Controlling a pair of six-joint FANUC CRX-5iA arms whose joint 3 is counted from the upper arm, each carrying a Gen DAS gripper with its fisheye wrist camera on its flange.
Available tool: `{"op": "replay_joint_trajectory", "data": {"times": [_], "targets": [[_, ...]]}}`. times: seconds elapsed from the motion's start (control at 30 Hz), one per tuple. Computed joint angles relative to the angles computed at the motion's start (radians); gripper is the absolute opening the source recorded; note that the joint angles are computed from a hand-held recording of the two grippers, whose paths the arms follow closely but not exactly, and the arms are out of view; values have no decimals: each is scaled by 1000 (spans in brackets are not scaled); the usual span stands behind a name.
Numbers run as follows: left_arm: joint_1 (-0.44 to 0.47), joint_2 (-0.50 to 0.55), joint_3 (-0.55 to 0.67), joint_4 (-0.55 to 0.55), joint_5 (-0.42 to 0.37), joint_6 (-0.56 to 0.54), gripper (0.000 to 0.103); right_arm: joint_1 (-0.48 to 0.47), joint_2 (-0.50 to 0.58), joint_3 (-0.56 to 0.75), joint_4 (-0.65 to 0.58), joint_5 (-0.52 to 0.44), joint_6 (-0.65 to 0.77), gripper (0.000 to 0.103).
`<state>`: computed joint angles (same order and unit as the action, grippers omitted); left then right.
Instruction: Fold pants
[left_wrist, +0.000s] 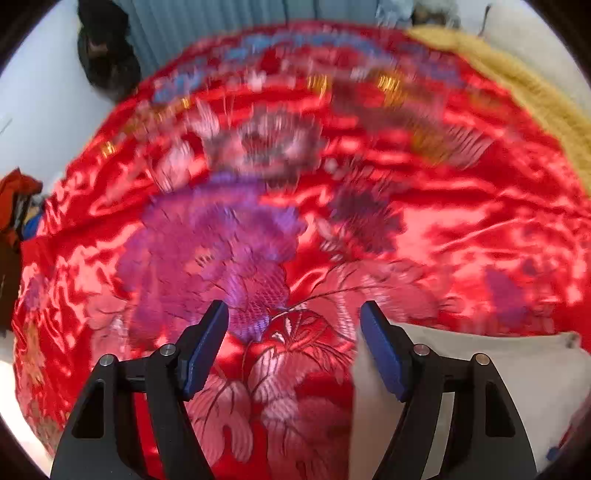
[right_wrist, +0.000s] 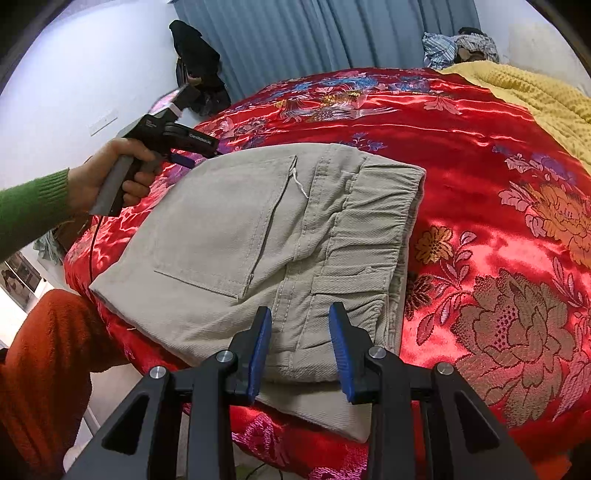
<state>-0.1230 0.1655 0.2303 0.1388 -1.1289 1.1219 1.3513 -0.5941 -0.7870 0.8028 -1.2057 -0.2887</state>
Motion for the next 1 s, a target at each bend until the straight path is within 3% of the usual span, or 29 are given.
{"op": "replay_joint_trajectory", "data": {"times": [0.1,0.17,0.33,0.43,0.5,0.63,0.77,0.87,0.93,1.0], "targets": [[46,-158,-178,153,62,-214,79,0,-8,-4,0,2,6,34],[80,-260,-299,236,55,-362,83,1,-14,-9,1,3,9,34],[155,-516,-579,244,31,-623,83,3,-25,-15,4,4,12,34],[224,-677,-746,289,82,-768,83,10,-23,-16,8,1,8,34],[249,-693,-763,310,73,-756,83,12,-18,-13,7,-2,13,34],[267,-607,-686,297,-29,-607,83,8,-22,4,2,-5,22,33],[296,-600,-698,332,-61,-599,83,-1,-52,24,100,-22,-19,34],[298,-612,-713,336,-52,-599,83,-128,-28,87,88,73,125,35],[292,-611,-712,332,-48,-596,83,-239,-10,115,37,191,227,47],[295,-611,-713,337,-49,-603,83,-335,31,144,-69,224,288,49]]}}
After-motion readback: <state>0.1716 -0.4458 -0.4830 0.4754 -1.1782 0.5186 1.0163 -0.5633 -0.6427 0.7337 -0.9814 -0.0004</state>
